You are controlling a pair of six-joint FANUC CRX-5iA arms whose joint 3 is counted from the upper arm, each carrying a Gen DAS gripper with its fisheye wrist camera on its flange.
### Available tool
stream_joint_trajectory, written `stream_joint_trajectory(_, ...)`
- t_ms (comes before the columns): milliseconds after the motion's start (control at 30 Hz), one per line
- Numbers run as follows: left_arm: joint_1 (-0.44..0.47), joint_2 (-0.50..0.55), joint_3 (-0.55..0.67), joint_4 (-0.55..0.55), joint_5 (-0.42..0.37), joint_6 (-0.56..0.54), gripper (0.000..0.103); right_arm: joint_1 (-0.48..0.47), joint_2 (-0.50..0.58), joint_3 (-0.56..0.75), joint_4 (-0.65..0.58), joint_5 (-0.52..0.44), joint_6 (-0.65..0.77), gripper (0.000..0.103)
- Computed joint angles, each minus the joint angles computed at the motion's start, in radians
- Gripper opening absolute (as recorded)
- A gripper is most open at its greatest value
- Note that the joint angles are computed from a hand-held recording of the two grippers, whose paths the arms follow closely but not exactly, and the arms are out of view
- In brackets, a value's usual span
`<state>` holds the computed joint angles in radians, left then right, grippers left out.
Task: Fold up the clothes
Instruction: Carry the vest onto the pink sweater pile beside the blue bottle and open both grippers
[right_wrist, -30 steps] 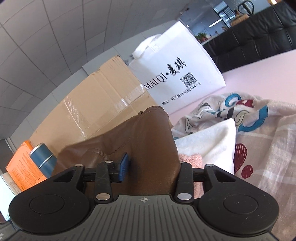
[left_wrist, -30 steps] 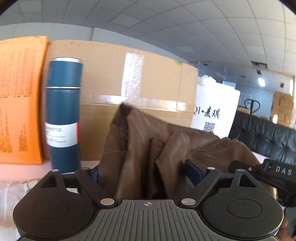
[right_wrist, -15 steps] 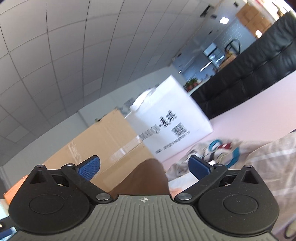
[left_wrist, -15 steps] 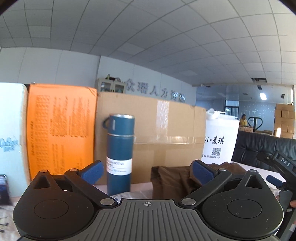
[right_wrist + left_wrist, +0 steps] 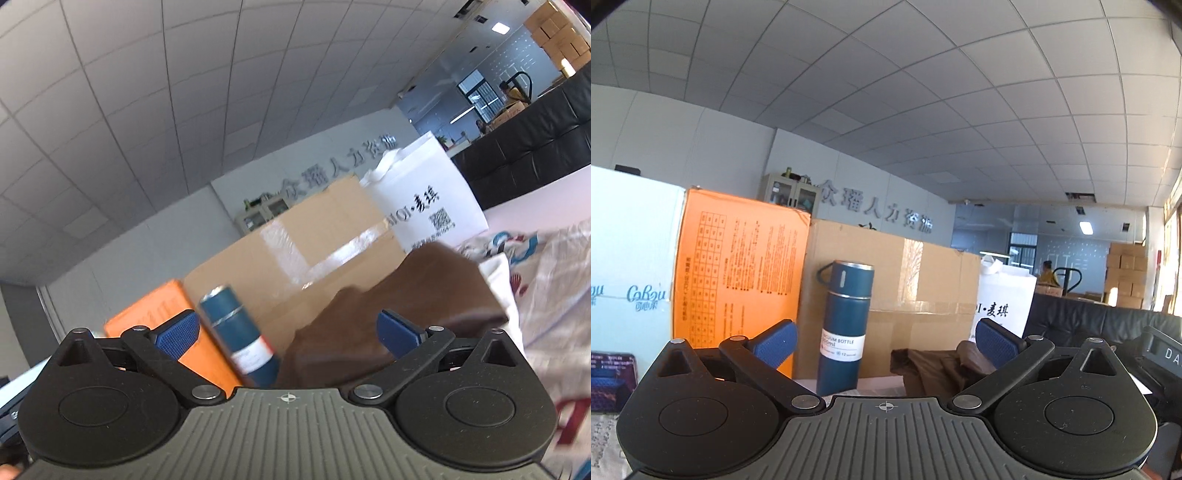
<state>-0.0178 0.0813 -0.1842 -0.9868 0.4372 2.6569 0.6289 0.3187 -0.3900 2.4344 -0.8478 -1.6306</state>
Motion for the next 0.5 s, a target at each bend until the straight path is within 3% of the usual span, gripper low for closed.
stream_joint_trajectory(100,0.018,0.006,-0.025,-0.016,0.039,-0.003,0.103,0.098,0.022,0.026,-0.199,-0.002,0.135,0.103)
stream_joint_trajectory(233,0.052,0.044,-0.084,0.129,0.140,-0.187,0.103,0.200,0.100,0.095,-0.404,-0.095,0.366,0.103)
stream_joint_trajectory(367,0.062,0.068,-0.124,0.231,0.202,-0.339,0.103,0.247,0.187,0.176,-0.525,-0.223,0.570,0.103)
stream_joint_trajectory(500,0.064,0.075,-0.179,0.370,0.248,-0.520,0.103,0.261,0.226,0.206,-0.576,-0.293,0.663,0.103)
